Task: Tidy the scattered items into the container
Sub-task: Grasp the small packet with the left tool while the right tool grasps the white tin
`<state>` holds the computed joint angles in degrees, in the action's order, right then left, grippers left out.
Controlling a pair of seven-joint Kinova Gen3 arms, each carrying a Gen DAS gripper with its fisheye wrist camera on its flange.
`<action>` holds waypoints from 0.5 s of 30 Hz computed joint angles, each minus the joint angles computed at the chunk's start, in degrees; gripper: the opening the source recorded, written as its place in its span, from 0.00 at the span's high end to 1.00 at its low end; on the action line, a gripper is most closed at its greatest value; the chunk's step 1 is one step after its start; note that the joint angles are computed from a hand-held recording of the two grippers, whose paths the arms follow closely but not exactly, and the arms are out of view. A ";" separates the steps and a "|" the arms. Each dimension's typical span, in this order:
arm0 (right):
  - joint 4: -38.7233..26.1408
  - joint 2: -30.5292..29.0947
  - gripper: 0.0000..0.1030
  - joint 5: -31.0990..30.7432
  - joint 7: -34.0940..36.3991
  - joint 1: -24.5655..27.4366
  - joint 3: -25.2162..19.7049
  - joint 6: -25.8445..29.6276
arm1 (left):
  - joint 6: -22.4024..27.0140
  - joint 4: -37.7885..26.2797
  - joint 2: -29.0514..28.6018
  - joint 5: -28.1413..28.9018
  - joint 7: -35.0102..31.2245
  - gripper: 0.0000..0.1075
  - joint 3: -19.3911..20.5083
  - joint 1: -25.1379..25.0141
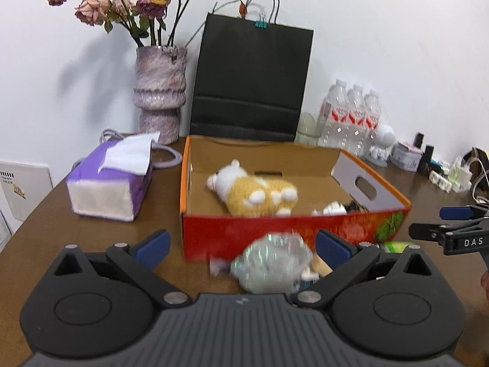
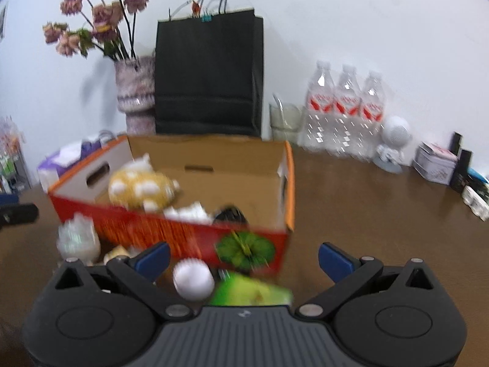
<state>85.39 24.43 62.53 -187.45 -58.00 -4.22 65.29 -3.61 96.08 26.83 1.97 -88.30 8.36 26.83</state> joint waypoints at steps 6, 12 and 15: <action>3.62 -1.21 0.00 -2.63 -2.58 -2.03 -1.73 3.44 | -0.24 3.99 -0.89 -2.69 -0.48 0.04 7.67 -5.81; 8.05 -3.17 0.00 -4.52 -6.09 -2.53 -3.87 3.59 | -0.60 7.22 -1.63 -3.92 0.12 0.04 11.27 -8.26; 10.85 -4.17 0.00 -4.29 -8.27 -2.62 -4.93 2.19 | -0.41 8.13 -2.03 -3.61 0.52 0.04 10.24 -7.06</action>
<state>96.25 20.27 58.23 -195.72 -60.62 -9.15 67.47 -4.02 104.21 24.80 -1.63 -87.78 18.59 19.77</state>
